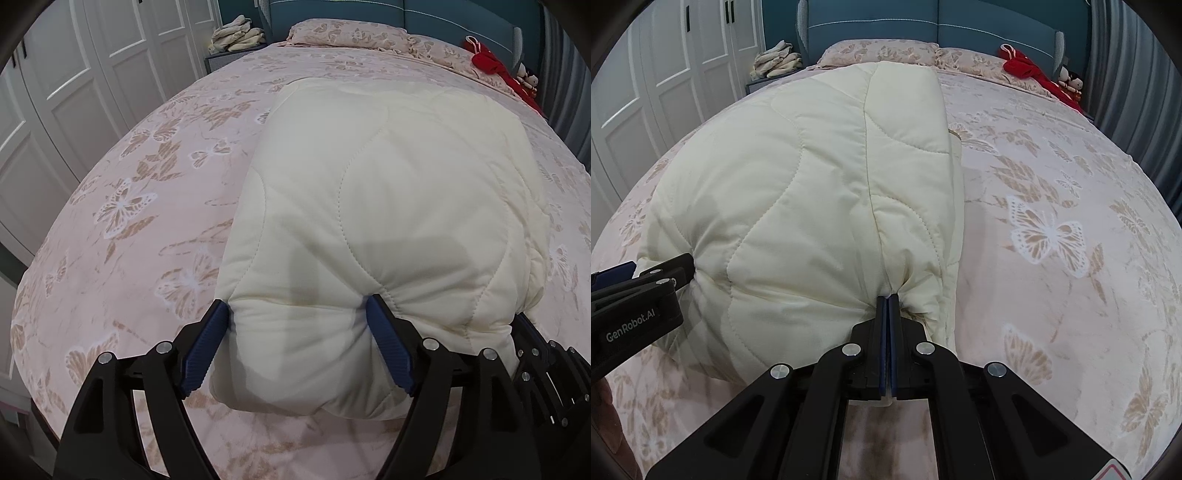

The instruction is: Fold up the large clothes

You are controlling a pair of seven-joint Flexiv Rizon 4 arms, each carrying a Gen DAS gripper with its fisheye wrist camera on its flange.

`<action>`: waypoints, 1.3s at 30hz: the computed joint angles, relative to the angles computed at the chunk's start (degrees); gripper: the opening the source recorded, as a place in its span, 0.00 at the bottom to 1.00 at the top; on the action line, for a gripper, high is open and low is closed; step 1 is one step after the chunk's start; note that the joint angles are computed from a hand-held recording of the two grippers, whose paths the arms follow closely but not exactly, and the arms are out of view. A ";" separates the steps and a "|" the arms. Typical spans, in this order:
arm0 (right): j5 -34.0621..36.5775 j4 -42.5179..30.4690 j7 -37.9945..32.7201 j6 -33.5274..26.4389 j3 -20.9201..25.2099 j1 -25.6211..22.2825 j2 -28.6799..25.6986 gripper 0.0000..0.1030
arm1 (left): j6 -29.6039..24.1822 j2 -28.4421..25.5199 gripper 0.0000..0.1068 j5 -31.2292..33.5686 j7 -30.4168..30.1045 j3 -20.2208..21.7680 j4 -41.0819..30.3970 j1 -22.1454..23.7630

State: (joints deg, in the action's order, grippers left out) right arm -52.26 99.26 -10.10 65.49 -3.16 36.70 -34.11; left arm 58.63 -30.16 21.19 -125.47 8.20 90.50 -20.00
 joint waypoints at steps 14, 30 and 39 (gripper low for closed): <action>-5.50 -0.87 9.33 5.86 -1.79 -2.69 4.20 0.01 | 6.19 0.89 0.67 -15.41 6.44 -4.00 0.68 7.68; 9.50 -7.42 -4.21 3.62 -2.07 -1.29 -4.96 0.00 | 5.31 -7.07 0.77 -11.77 6.13 -0.10 -7.35 3.77; 8.21 -7.57 -2.27 4.67 -4.69 0.44 -6.03 0.00 | 5.16 -9.02 0.80 -10.04 5.07 1.52 -9.32 2.46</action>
